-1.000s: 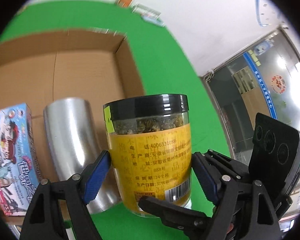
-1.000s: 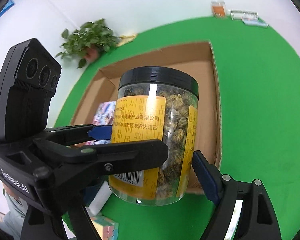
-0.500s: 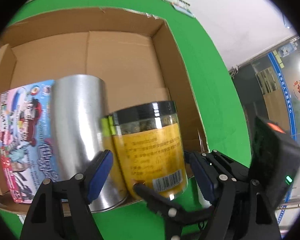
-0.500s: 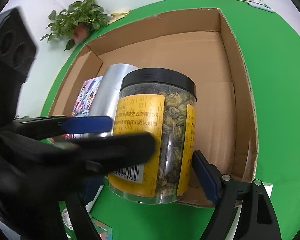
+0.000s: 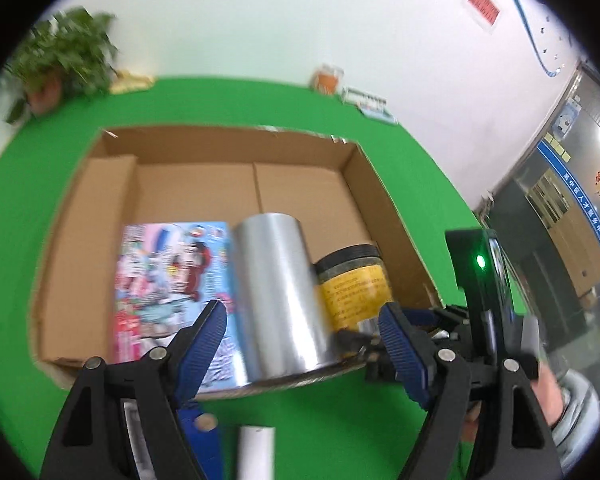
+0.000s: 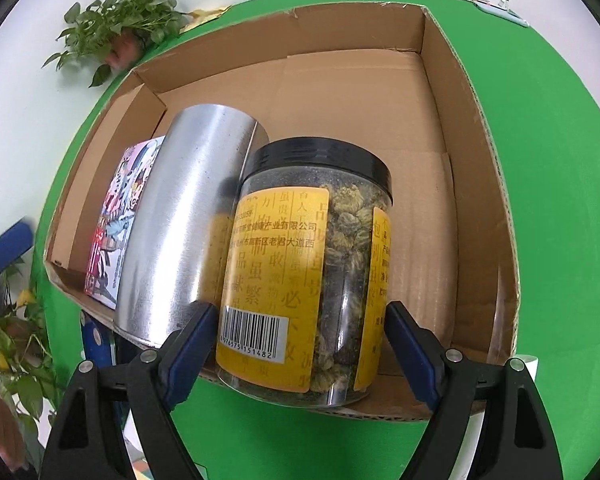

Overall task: Organize rigid objects
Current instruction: 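Lower the yellow jar into the tray beside the silver canister and release, then withdraw both grippers from the tray toward the white spray bottle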

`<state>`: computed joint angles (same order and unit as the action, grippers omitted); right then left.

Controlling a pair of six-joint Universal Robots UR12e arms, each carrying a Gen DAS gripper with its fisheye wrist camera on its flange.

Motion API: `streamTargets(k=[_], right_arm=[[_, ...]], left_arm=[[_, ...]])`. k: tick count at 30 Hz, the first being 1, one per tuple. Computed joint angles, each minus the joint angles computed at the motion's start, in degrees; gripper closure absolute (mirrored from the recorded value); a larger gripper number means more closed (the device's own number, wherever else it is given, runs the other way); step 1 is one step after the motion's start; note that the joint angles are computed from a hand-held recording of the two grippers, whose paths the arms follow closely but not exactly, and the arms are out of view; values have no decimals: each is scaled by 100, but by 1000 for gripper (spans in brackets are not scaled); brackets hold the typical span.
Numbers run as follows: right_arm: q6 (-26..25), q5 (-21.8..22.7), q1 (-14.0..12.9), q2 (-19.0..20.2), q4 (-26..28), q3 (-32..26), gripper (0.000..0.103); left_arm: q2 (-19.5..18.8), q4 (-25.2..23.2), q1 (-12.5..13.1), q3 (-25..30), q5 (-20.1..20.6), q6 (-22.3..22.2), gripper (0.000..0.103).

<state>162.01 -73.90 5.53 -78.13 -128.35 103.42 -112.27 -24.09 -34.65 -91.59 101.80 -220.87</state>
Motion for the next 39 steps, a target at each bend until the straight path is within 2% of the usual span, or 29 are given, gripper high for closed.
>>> streamTargets(k=[4, 7, 9, 11, 15, 18, 22, 25, 29, 37, 38, 39], right_arm=[[-15, -7, -8, -20, -33, 28, 18], [-84, -99, 4, -84, -43, 58, 15], [-112, -175, 18, -334, -708, 344, 2], [-137, -200, -6, -599, -1376, 653, 1], [137, -188, -66, -1236, -3044, 1510, 0], [342, 24, -161, -1562, -3847, 2011, 0], [432, -135, -127, -1844, -4598, 2496, 0], [394, -210, -121, -2006, -4815, 2758, 0], [380, -15, -304, -2182, -4931, 3065, 0], [68, 325, -587, -2245, -5326, 3434, 0], [16, 324, -617, -2235, -5346, 3457, 1], [-10, 323, -642, -2255, -5324, 3499, 1]], left_arm=[[169, 316, -236, -306, 713, 43, 25], [230, 614, -456, -496, 1553, 84, 24], [238, 832, -606, -603, 2301, 30, 23], [238, 913, -765, -682, 3071, -101, 21], [269, 967, -963, -823, 3800, -539, 21], [305, 1041, -1004, -933, 3826, -760, 21], [237, 1003, -1144, -990, 4119, -975, 21], [216, 815, -1215, -979, 4064, -1021, 21], [172, 726, -1288, -966, 3819, -963, 21], [86, 241, -1397, -867, 3514, -1211, 21], [77, 199, -1426, -868, 3559, -1286, 32], [81, 227, -1428, -885, 3509, -1289, 62]])
